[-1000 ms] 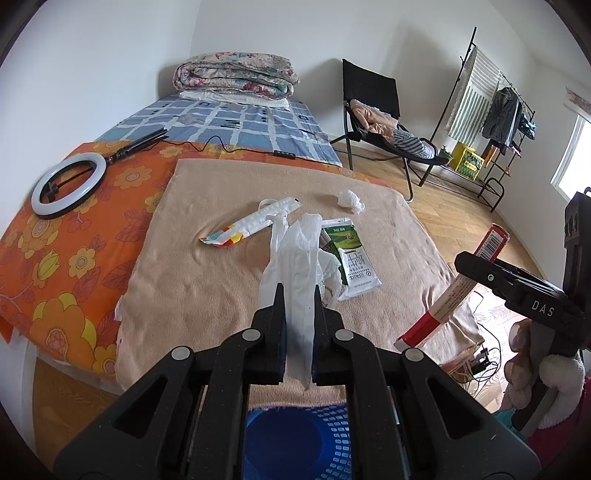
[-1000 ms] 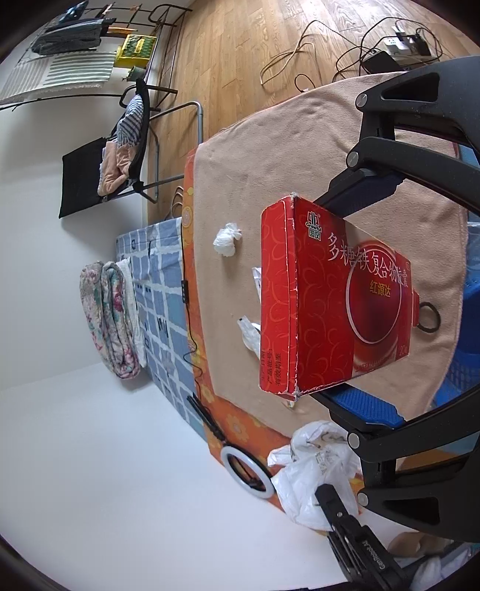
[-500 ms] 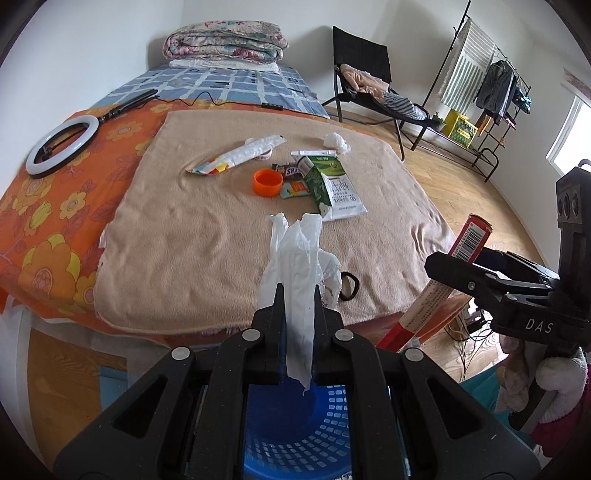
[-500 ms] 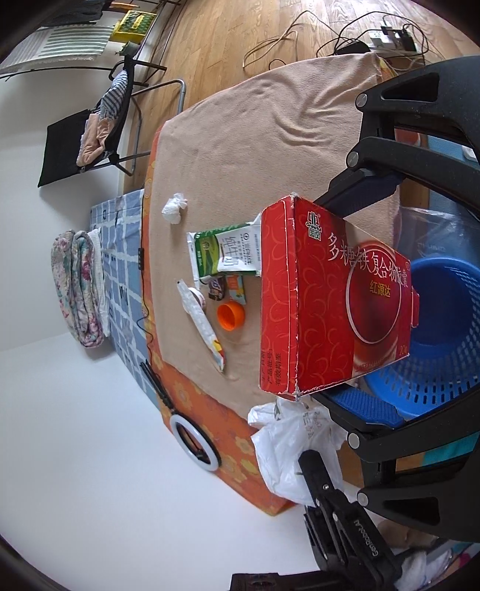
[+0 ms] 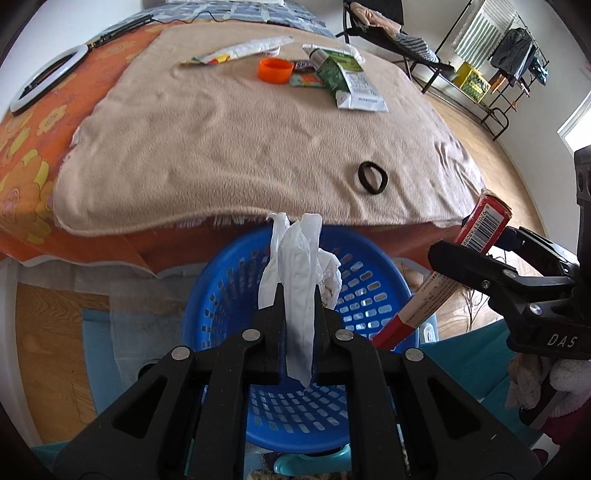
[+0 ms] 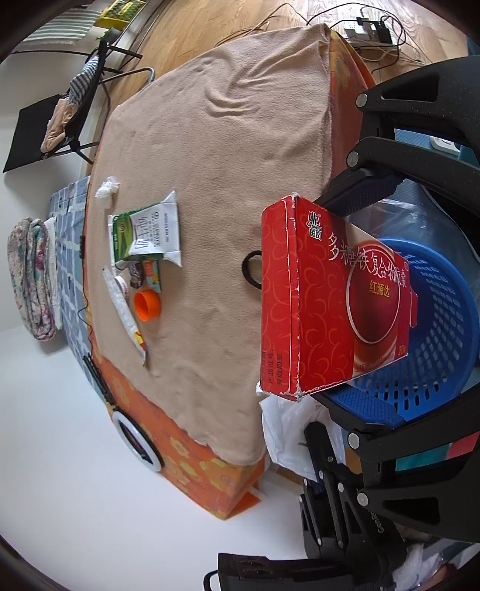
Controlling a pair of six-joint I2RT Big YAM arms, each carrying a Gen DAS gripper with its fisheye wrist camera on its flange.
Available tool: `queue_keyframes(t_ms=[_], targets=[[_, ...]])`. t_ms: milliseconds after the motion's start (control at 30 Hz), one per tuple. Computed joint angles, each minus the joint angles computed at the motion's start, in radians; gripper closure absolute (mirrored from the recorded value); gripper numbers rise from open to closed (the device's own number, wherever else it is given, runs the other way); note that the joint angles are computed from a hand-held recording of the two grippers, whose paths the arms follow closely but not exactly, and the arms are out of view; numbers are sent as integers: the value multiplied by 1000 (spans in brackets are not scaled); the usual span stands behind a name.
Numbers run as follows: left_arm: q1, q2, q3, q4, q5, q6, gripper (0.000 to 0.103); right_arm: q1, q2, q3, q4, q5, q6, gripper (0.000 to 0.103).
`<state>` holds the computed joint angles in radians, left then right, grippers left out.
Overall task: Collect trash
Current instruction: 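Carry the bag and red box to the blue basket and release both, then grasp the black hair tie with the left tool while the right tool reaches the green milk carton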
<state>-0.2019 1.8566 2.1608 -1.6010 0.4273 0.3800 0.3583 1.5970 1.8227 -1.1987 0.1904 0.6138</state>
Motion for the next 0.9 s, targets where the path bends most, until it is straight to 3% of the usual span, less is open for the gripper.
queue_keyframes(t_ms=[233, 333, 400, 433, 500, 900], targets=[[-17, 9, -43, -68, -37, 60, 96, 21, 14, -62, -12, -46, 17, 19], [-23, 3, -57, -68, -56, 70, 83, 22, 23, -81, -23, -85, 26, 18], [-23, -2, -61, -60, -67, 66, 60, 22, 33, -79, -41, -95, 32, 18], [-23, -4, -61, -54, -67, 65, 57, 23, 42, -72, -57, -96, 35, 18], [-23, -6, -64, -39, -71, 62, 56, 21, 52, -60, -82, -95, 36, 18], [-16, 13, -28, -27, -72, 33, 56, 8, 35, -64, -66, -84, 53, 18]])
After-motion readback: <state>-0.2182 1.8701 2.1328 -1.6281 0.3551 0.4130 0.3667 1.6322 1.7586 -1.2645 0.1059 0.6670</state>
